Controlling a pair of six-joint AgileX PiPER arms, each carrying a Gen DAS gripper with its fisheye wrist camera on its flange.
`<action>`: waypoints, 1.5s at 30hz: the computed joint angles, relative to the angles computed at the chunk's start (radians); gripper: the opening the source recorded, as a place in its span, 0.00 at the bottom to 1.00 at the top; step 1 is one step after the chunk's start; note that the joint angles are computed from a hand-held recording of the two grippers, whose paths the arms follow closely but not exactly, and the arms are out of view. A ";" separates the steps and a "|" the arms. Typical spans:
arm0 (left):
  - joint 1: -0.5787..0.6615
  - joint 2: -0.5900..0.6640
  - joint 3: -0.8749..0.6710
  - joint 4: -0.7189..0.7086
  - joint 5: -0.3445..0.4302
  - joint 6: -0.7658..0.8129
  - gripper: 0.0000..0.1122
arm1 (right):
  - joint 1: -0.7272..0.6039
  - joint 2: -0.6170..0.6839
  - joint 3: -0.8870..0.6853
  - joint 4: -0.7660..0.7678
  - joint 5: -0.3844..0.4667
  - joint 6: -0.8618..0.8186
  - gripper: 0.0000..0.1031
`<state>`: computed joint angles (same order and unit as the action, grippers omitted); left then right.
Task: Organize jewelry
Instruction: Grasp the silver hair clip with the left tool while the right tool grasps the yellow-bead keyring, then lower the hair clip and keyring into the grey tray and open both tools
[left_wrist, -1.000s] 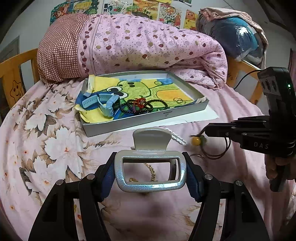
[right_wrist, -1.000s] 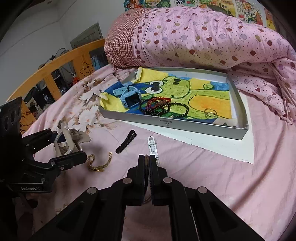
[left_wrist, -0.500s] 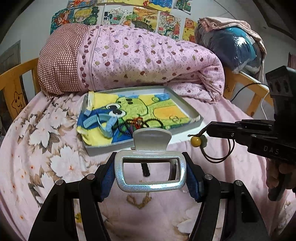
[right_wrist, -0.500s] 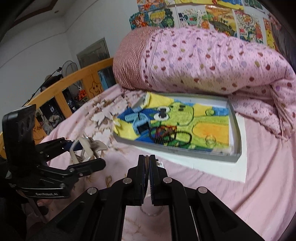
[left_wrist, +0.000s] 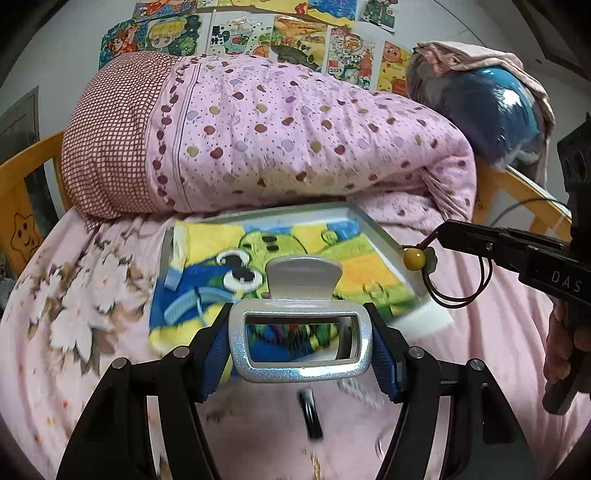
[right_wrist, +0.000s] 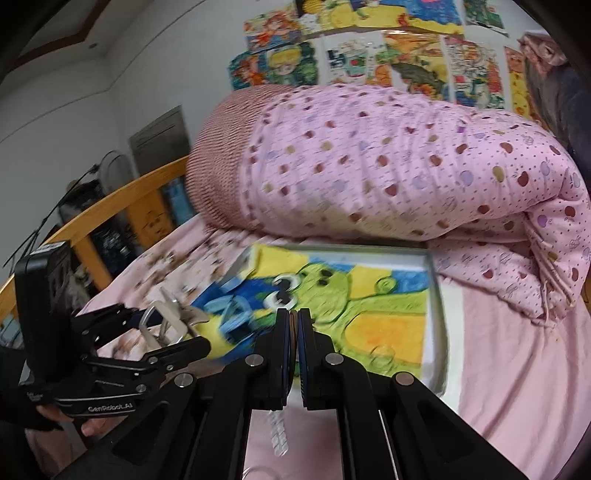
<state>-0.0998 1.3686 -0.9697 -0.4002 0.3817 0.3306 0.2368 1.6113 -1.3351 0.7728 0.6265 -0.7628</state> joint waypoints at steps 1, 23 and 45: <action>0.003 0.025 -0.022 -0.006 -0.005 0.005 0.54 | -0.003 0.021 -0.023 -0.007 -0.013 0.013 0.05; 0.007 0.415 -0.303 0.096 -0.004 -0.117 0.54 | -0.065 0.327 -0.208 -0.121 -0.079 0.201 0.05; 0.005 0.484 -0.377 0.066 0.098 -0.143 0.56 | -0.117 0.334 -0.152 -0.137 -0.070 0.232 0.07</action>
<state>-0.0951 1.8526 -1.3468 -0.3340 0.4801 0.1875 0.1203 1.9457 -1.4869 0.6356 0.5563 -0.5309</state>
